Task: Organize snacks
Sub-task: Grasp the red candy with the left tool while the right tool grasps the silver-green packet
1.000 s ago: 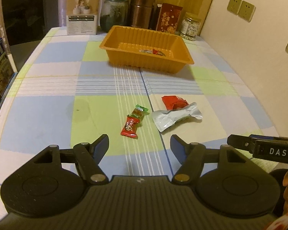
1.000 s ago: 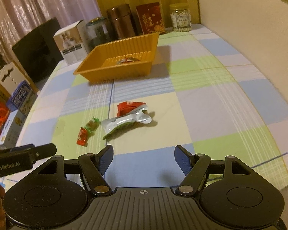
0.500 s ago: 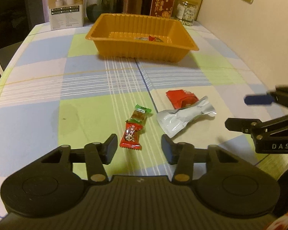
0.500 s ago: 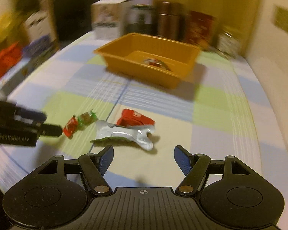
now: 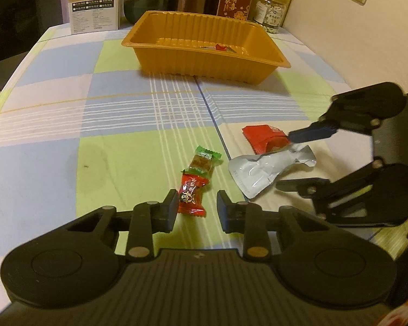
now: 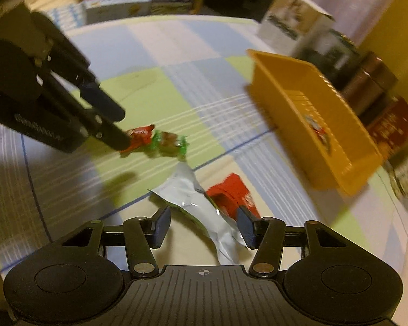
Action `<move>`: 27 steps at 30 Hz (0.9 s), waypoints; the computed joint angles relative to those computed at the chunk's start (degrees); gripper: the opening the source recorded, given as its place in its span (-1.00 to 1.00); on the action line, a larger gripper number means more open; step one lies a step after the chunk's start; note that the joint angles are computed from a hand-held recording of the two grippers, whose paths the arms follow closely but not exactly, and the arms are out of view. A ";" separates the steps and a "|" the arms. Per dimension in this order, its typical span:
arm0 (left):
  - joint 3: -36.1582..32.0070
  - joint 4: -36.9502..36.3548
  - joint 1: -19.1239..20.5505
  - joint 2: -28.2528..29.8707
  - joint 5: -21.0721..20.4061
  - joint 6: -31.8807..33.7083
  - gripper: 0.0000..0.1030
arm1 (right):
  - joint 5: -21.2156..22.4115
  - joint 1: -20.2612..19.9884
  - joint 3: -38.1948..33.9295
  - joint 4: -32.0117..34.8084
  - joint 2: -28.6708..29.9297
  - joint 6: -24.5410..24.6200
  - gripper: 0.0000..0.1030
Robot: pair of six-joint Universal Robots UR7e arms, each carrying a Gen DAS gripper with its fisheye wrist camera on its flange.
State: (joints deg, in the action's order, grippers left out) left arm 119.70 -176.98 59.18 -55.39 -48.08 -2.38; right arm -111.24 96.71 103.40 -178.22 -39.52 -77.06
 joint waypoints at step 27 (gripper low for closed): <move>1.01 -2.96 1.06 0.49 -0.67 -0.84 -0.46 | 5.29 -2.55 2.99 1.72 -3.33 38.06 -0.14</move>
State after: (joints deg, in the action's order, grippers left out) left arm 120.71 -179.94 60.24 -54.89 -48.74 -3.22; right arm -105.95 94.15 106.39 -176.50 -42.85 -39.00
